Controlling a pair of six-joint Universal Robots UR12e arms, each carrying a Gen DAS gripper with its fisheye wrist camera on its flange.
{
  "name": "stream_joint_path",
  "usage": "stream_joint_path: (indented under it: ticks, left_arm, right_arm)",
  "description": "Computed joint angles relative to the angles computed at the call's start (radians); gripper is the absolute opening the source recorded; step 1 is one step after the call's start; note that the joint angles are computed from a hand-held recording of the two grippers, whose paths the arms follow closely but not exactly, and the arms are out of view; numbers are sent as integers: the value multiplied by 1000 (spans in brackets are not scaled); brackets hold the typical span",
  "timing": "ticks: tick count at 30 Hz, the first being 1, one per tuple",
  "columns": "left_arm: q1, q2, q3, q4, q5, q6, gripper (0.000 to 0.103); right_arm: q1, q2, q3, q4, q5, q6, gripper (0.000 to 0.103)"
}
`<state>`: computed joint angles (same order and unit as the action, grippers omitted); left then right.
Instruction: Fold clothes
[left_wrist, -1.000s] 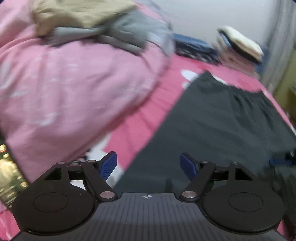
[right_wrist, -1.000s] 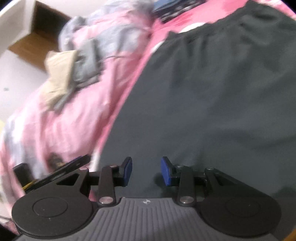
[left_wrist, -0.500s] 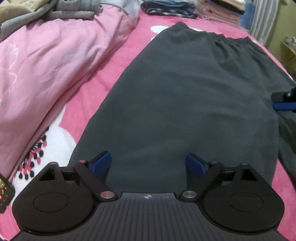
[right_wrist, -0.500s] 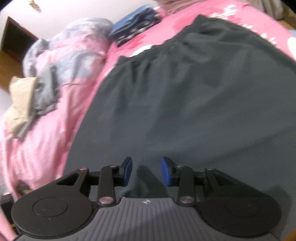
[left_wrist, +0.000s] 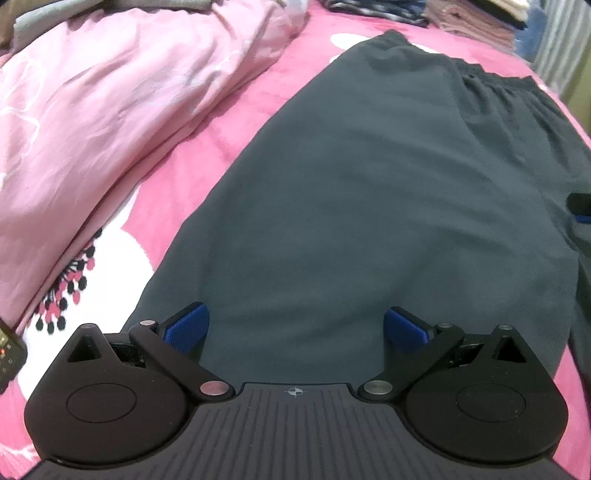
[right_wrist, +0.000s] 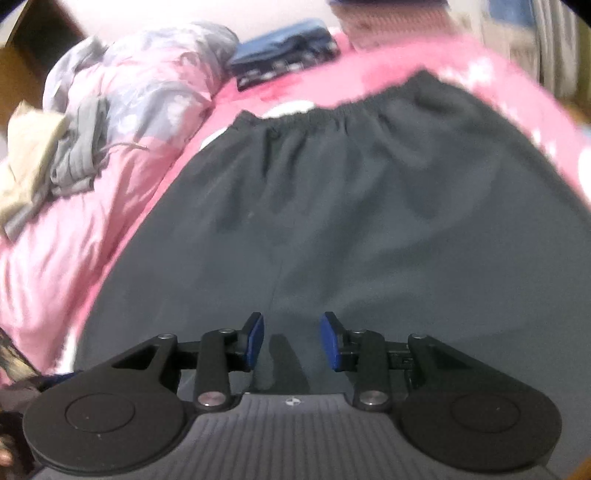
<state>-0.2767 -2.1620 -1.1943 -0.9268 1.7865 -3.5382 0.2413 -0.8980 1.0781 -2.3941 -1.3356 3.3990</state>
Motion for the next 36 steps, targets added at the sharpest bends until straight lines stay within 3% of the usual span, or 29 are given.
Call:
stream_joint_path:
  ticks: [7,13,16,18,19,36]
  left_arm:
    - [-13,-21,51,-85,43,-35,103]
    - [-23,-29,73,-121,75,-45,103]
    - [-27,-35,88,-146,88,-54,103]
    - [-29,-38,95,-158,95,-59,103]
    - [-30,-38,97,-162,97,-62,103]
    - [-35,-35,105,-194,101,-88,103]
  right_arm:
    - [55,39,-40,16,-260,-201,43]
    - [66,46,-34,3,-300,-226,50]
    - [64,45,-37,17,-287,-204,68]
    - [59,50,-51,45,-253,-194,96]
    - [58,53,-56,60,-241,-192,103]
    - [81,82,-113,134,-323,-151,103]
